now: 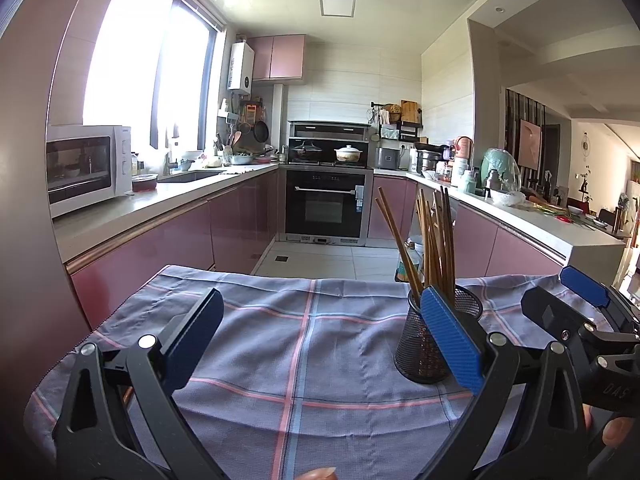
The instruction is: Organize utensils
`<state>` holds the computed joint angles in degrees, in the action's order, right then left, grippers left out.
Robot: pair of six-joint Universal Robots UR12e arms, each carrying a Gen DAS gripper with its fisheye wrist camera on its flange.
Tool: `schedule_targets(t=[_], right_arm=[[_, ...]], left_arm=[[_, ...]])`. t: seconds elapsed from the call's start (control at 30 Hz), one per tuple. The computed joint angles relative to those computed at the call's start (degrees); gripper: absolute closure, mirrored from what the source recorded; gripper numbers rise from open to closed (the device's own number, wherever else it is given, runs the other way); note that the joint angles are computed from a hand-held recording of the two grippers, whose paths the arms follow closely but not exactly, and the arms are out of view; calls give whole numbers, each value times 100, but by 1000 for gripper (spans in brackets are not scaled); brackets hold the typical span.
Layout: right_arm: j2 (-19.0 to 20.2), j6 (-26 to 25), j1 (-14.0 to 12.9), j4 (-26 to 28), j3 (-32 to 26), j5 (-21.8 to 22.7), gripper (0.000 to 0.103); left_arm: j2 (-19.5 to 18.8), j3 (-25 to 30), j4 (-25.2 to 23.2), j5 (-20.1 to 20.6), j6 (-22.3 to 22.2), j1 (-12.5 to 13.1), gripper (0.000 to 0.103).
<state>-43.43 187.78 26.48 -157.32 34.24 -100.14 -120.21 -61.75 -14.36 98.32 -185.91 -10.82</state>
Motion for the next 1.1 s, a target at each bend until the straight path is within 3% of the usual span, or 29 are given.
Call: schedule_targets(t=[1.1], right_arm=[[-4, 0, -9, 20, 4, 19, 7]], left_arm=[[-12, 26, -36, 26, -8, -14, 6]])
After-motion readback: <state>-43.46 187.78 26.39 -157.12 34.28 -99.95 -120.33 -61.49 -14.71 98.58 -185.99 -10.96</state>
